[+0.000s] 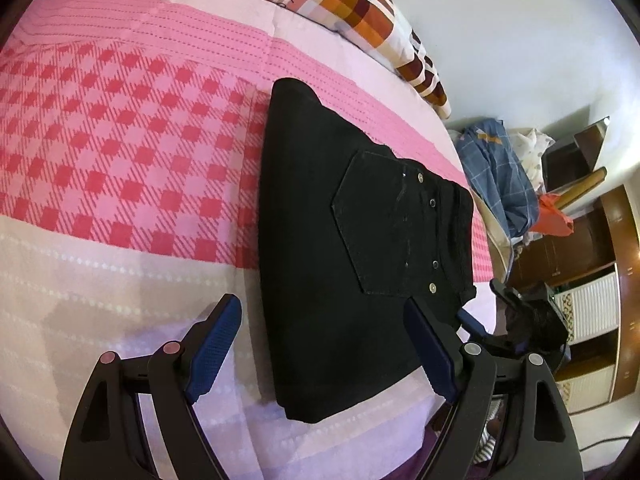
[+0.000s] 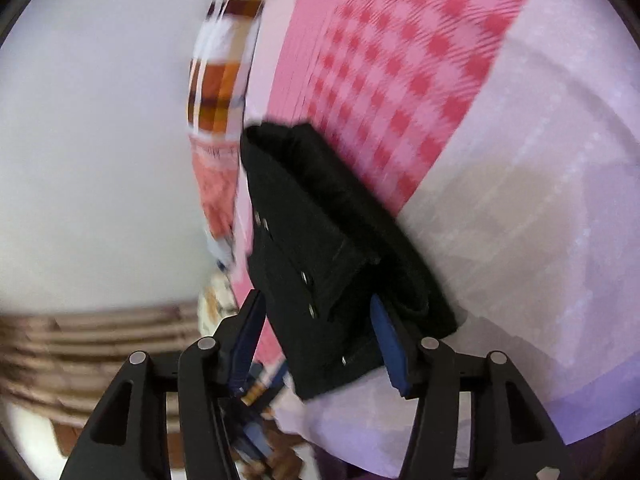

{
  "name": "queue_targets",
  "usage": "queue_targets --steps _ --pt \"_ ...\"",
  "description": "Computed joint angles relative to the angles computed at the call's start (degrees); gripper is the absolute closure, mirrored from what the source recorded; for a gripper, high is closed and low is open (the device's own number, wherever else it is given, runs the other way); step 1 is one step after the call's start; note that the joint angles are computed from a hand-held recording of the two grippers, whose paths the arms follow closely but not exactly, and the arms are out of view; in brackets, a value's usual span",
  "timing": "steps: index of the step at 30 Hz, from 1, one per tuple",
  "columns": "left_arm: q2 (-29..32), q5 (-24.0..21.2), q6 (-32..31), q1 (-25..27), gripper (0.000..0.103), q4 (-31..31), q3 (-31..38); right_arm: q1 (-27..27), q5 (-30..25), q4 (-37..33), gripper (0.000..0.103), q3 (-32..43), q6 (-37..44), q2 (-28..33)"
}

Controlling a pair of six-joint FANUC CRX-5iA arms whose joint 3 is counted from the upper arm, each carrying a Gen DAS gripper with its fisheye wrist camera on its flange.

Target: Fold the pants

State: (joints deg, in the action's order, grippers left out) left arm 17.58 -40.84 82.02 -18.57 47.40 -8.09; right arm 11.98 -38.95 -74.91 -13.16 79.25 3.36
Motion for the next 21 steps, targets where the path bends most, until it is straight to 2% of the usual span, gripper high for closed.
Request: queue_targets --steps 1,3,7,9,11,13,14,15,18,21 --pt "0.0 -0.1 -0.4 0.1 0.02 0.6 -0.2 -0.6 0.1 -1.3 0.047 -0.3 1.6 -0.1" --pt "-0.1 -0.1 -1.0 0.0 0.02 1.2 -0.6 -0.7 -2.0 -0.8 0.047 1.4 3.8 0.9" --pt "0.6 -1.1 0.0 -0.1 0.02 -0.3 0.6 3.7 0.3 7.7 0.048 4.2 1.9 0.3" --pt "0.7 -1.0 0.0 -0.2 0.02 0.1 0.5 6.1 1.5 13.2 0.058 5.7 -0.1 0.6" --pt "1.0 -1.4 0.7 -0.1 0.02 -0.5 1.0 6.8 1.1 15.6 0.075 7.0 -0.5 1.8" --pt "1.2 -1.6 1.1 -0.1 0.02 -0.6 1.1 7.3 0.2 17.8 0.08 7.7 -3.1 3.6" --pt "1.4 -1.9 1.5 -0.1 0.02 -0.8 1.3 7.2 0.0 17.7 0.086 7.7 -3.8 4.1" --pt "1.6 -2.3 2.0 0.0 0.02 -1.0 1.5 6.6 -0.3 16.5 0.086 7.4 -3.1 4.2" --pt "1.3 -1.5 2.5 0.2 0.02 -1.4 1.3 2.5 -1.7 5.5 0.089 5.1 3.9 2.3" --pt "0.3 -1.0 3.1 0.7 0.02 -2.7 1.6 1.5 -2.7 1.1 0.089 3.1 7.2 -1.2"
